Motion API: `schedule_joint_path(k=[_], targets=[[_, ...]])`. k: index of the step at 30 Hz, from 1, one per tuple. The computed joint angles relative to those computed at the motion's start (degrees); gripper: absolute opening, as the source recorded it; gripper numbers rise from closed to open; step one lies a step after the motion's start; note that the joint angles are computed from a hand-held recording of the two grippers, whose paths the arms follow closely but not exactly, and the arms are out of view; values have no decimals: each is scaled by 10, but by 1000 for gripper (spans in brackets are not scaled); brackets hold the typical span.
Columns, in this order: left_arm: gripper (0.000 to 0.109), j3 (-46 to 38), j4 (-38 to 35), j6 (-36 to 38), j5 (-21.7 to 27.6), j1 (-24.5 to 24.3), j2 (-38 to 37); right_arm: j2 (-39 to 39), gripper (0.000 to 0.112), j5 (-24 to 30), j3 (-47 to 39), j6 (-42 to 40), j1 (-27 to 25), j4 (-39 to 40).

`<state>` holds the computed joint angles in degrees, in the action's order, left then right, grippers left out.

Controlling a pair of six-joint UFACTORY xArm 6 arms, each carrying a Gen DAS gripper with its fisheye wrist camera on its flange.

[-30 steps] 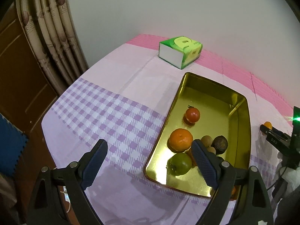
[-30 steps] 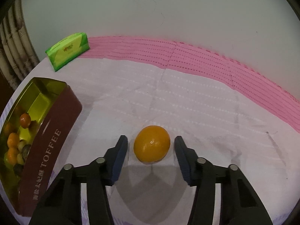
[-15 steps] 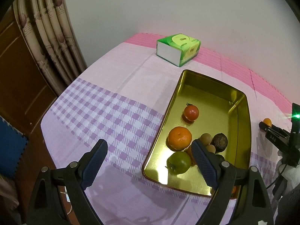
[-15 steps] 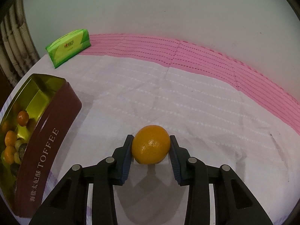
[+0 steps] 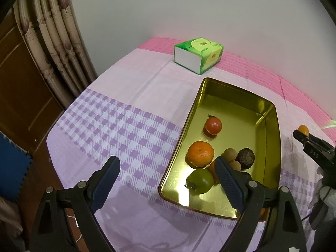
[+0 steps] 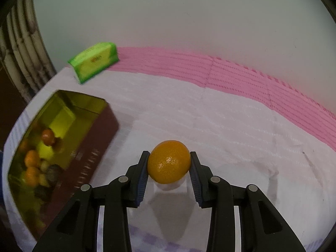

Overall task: Organize fruits
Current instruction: 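Carry the yellow-orange fruit into the gold tray and open the right tool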

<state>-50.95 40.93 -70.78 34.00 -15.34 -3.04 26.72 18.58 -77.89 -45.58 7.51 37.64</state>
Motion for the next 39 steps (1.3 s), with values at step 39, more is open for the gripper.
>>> schedule_joint_path(k=[39], targets=[[90, 59, -31, 62, 13, -14, -72, -104, 38, 46, 123, -51, 123, 2]])
